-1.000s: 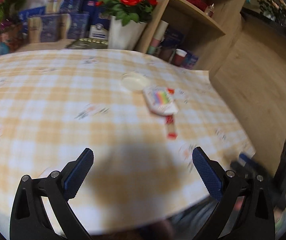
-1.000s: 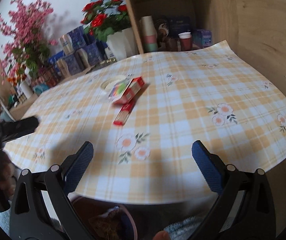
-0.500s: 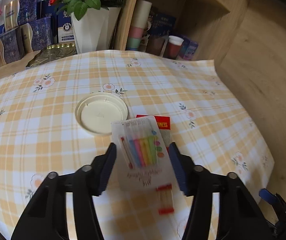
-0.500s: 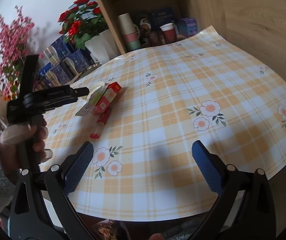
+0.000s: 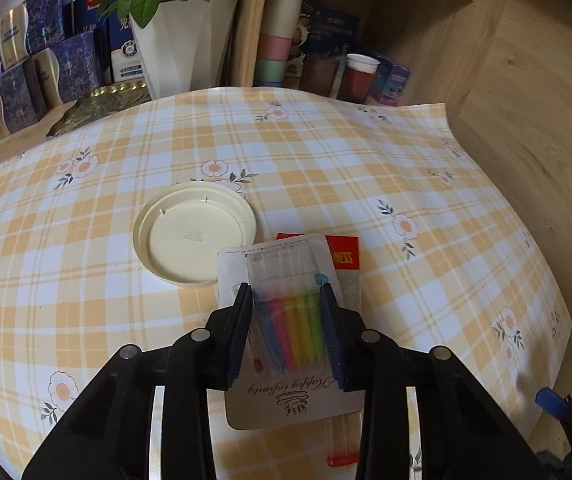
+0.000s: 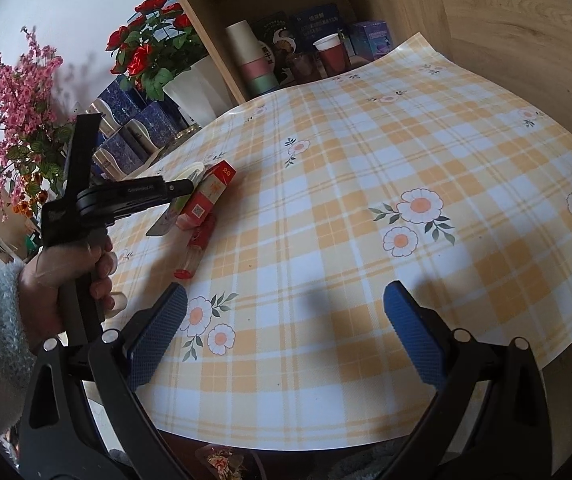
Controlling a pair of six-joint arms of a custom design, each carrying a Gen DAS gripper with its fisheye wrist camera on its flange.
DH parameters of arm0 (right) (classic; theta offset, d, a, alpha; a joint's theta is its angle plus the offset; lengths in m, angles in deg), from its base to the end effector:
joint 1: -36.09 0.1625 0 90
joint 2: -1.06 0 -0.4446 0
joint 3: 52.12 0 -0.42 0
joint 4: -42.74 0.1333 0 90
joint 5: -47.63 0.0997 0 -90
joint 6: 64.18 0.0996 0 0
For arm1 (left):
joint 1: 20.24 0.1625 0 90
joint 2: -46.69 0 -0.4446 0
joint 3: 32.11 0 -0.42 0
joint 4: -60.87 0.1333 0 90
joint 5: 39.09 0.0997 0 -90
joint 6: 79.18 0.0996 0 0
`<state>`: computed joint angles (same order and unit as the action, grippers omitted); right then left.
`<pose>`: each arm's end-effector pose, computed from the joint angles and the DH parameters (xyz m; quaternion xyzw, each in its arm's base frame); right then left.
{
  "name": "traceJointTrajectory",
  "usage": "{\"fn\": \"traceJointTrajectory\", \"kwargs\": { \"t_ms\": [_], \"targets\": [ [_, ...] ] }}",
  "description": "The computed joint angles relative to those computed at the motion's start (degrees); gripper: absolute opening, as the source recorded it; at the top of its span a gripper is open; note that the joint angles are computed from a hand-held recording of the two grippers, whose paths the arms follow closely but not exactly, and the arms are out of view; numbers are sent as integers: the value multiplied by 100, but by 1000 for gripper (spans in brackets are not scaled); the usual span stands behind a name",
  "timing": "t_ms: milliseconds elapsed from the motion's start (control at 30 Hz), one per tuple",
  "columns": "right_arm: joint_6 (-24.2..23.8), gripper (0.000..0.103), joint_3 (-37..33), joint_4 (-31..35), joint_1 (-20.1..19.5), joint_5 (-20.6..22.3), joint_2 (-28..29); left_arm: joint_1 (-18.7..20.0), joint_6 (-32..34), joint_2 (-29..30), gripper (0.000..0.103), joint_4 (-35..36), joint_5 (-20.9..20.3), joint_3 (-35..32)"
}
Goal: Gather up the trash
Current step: 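Grasp the red Double Happiness cigarette pack with the right gripper while the left holds the candles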
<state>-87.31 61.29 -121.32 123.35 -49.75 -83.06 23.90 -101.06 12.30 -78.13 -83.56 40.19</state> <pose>0.0940 -0.5573 0.3994 0.1392 -0.9125 0.3571 0.1431 -0.4386 -0.7104 0.1063 0.1541 0.9055 -0.2886 0.2701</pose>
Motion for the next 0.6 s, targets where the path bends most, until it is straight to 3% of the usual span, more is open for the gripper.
{"fn": "traceJointTrajectory", "kwargs": {
  "t_ms": [200,333,600],
  "targets": [
    [75,97,-227,200,56,57,184,-148,-8,-451,33,-460,-35,616],
    [143,97,-578,443,177,146,511,-350,-78,-899,33,-638,306,1246],
    [608,97,-1752,838,813,-667,1776,-588,-1230,-1890,33,-593,798,2472]
  ]
}}
